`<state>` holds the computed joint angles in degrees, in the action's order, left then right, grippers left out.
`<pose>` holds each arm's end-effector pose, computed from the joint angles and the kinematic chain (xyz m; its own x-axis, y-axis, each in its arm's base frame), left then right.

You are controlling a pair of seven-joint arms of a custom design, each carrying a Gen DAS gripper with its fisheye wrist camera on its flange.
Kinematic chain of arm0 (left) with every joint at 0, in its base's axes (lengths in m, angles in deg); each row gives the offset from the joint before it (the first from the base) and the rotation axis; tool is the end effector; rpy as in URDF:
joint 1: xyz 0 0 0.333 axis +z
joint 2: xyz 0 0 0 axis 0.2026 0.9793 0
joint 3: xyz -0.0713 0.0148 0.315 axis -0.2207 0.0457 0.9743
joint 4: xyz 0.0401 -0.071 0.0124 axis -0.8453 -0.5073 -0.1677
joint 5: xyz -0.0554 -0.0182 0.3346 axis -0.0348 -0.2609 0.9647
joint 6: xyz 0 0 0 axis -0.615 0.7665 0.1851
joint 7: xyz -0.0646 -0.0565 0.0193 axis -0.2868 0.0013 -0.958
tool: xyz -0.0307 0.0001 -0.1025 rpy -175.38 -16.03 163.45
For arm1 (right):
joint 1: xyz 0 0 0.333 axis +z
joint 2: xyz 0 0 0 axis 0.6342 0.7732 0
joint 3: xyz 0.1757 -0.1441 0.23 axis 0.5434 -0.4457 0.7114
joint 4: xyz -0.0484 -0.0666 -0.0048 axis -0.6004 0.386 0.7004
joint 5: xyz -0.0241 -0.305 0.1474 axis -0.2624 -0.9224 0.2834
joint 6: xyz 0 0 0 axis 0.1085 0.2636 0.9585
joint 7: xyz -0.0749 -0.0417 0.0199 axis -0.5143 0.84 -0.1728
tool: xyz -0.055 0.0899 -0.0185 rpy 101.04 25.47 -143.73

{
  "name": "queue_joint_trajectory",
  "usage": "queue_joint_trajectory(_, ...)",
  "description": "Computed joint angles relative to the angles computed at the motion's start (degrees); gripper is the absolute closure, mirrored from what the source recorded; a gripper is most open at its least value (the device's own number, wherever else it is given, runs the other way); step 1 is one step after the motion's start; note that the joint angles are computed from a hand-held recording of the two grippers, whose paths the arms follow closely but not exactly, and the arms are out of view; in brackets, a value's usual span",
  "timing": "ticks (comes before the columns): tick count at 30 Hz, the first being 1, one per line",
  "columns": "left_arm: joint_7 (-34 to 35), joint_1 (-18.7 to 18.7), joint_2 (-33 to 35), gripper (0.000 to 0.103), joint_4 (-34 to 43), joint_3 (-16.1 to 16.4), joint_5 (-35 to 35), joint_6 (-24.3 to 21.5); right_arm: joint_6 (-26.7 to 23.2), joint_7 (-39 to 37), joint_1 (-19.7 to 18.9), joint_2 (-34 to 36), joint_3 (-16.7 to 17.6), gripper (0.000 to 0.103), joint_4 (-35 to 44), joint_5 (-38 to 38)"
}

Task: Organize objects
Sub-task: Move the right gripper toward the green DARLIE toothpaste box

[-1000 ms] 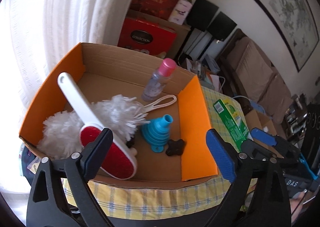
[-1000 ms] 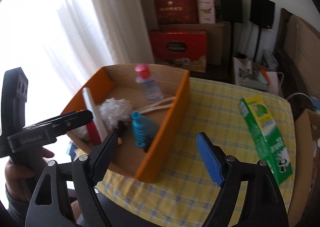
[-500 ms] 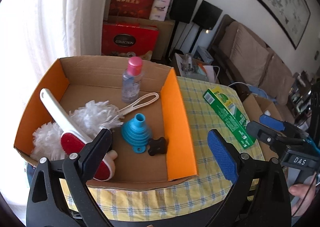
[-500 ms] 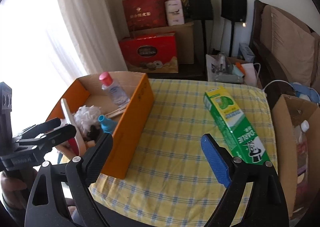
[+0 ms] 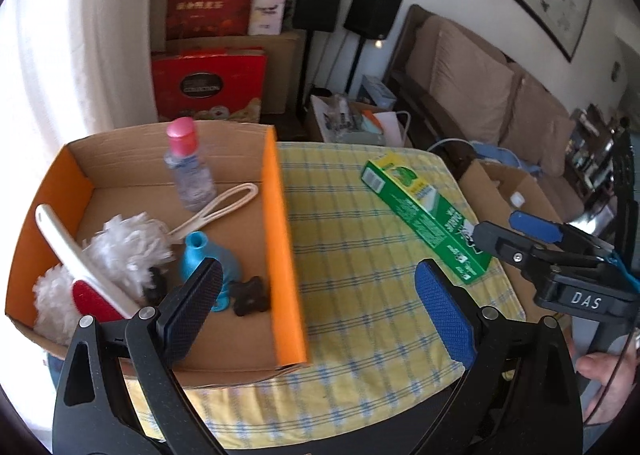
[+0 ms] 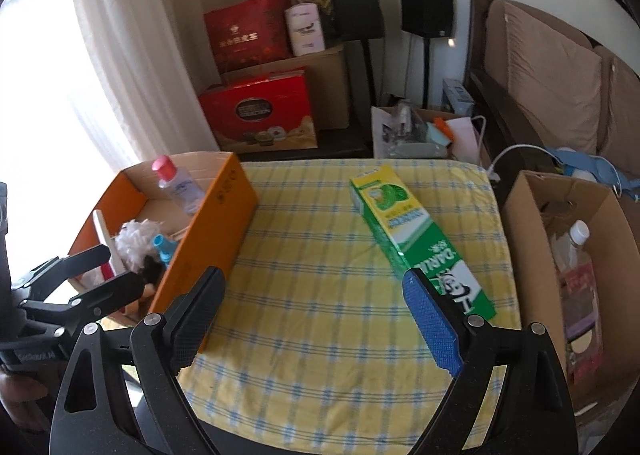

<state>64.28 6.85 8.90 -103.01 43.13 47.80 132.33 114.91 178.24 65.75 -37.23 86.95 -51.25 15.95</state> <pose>0.5133 -0.0672 0.5310 -0.2681 -0.9380 0.2199 -0.7643 0.0682 -0.6412 0.5031 0.2944 0.5172 0.1106 -0.9831 -0.1460 -0.7381 0.0172 -0.6745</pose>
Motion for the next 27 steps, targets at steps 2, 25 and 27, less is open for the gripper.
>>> queue_joint_trajectory(2, -0.21, -0.37, 0.54, 0.007, 0.69, -0.43, 0.04, -0.17, 0.09, 0.56, -0.28, -0.52, -0.36, 0.011, -0.92, -0.48)
queue_joint_trajectory(25, -8.36, -0.2, 13.2, 0.007, 11.08, -7.86, 8.59, -2.72, 2.79, 1.72, -6.91, -0.94, -1.91, 0.011, -8.93, 0.91)
queue_joint_trajectory(27, -9.67, -0.05, 14.3, 0.007, 11.85, -8.38, 10.31, -2.83, 3.55, 0.8, -7.04, -0.47, -2.19, 0.011, -9.39, 2.05)
